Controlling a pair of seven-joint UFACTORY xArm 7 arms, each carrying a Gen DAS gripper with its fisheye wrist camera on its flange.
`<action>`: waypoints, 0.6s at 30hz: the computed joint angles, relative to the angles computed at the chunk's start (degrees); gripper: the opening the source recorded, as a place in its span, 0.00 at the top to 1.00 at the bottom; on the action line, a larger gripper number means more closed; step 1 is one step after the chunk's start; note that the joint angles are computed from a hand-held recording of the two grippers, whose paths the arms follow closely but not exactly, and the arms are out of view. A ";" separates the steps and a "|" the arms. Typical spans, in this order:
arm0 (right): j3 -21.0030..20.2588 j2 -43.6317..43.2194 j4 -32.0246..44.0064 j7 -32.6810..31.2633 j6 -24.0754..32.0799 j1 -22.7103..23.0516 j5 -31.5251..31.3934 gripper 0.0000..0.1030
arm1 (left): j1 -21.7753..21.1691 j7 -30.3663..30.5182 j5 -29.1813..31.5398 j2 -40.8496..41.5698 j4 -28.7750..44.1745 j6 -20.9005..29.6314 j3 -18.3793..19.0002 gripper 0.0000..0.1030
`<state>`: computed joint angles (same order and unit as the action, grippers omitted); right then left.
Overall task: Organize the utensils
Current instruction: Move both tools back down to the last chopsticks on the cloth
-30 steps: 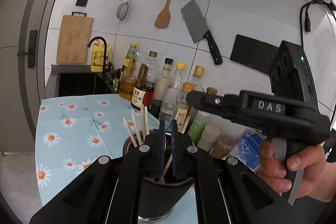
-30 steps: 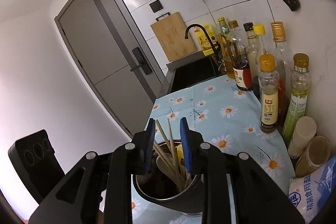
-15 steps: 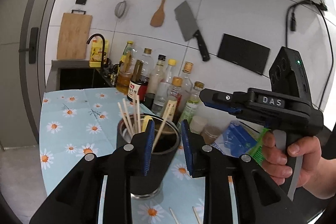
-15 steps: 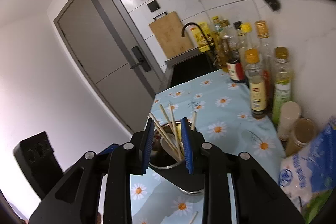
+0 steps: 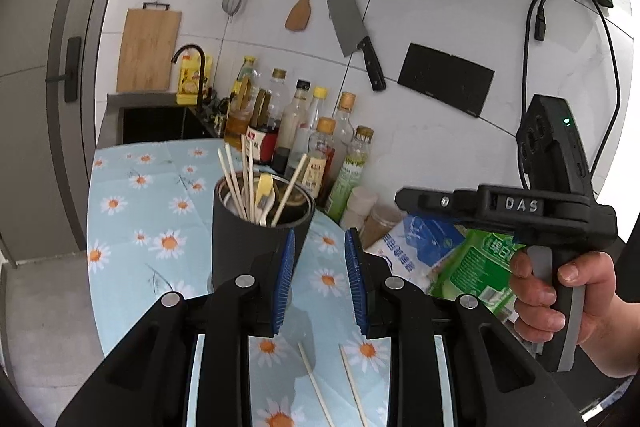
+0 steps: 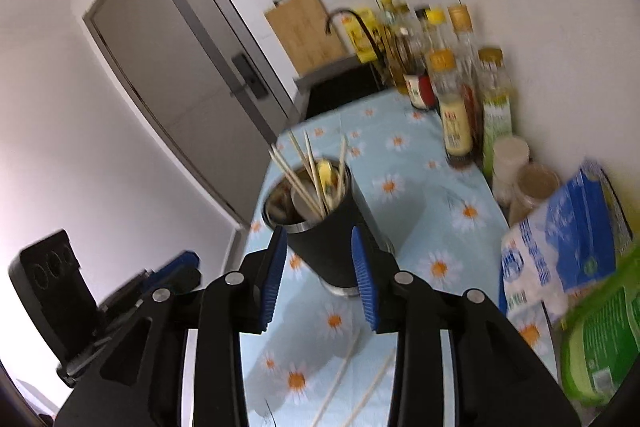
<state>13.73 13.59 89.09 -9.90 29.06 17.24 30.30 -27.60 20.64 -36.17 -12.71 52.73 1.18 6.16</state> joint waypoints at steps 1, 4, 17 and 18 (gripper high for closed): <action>-0.40 0.01 0.30 1.48 2.56 0.01 -0.76 0.66 | 0.95 -1.20 0.78 -0.31 -0.43 0.82 -0.76 0.76; -0.95 -0.05 0.00 3.59 6.27 -0.06 -1.55 0.66 | 5.08 -6.67 5.08 -0.82 -1.46 3.31 -4.00 0.76; -2.48 2.68 1.10 12.57 17.90 1.12 -8.62 0.66 | 5.84 -12.94 6.66 -2.39 -8.22 6.50 -5.00 0.76; -2.60 3.14 1.61 13.35 19.00 1.24 -9.30 0.66 | 6.12 -13.55 7.03 -2.56 -8.60 6.72 -5.17 0.76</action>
